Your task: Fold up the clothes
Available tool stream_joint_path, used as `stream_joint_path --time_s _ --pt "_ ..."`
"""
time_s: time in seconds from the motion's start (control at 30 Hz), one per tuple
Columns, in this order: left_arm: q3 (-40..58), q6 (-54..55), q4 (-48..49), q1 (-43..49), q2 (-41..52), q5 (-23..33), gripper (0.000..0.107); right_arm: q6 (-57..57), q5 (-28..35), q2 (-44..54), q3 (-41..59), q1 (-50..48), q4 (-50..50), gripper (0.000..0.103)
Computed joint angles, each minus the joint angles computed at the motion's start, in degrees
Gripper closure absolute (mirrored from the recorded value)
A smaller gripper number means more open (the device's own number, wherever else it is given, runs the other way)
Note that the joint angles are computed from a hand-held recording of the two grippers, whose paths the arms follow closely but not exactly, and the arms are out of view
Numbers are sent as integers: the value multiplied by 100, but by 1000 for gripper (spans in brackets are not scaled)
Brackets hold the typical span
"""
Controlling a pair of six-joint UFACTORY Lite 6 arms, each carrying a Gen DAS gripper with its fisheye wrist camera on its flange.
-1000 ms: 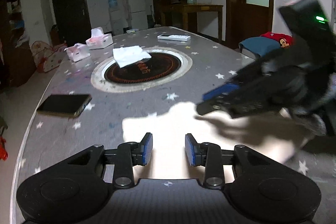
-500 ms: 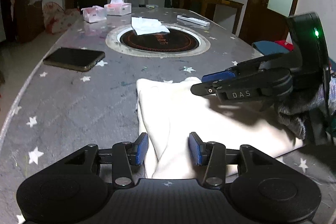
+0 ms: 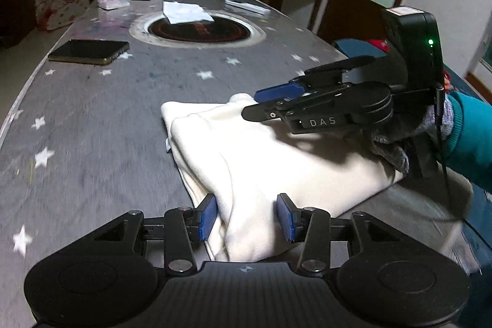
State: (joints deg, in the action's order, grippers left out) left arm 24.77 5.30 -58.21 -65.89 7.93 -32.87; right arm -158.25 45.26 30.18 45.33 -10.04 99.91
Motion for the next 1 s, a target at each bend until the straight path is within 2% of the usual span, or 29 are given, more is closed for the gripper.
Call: stream_joint_path --time_s 0.1,0.23,0.33,0.57,0.73,0.87,1.0 --pt "-266 243 -493 -238 -425 72 60 -91 150 -335 -498 -193 -135 70" --pt "-283 1434 -1769 -443 -782 -150 60 353 400 -802 -835 -638 -627 67" --pt "-262 1652 -1936 -402 -934 -344 60 515 524 -1218 -1099 -1111 -1002 67" --pt "455 1029 -575 265 -160 -254 60 575 368 -1127 -1119 -2092 -1169 67" --pt "1133 495 490 834 629 -90 59 597 298 -732 -828 -2251 -958 66" --pt "1623 474 639 1165 1259 108 59 451 321 -424 -635 -2184 -669 66" --pt "1695 462 595 1161 1507 -7 59 443 414 -434 -636 -2293 -717 66"
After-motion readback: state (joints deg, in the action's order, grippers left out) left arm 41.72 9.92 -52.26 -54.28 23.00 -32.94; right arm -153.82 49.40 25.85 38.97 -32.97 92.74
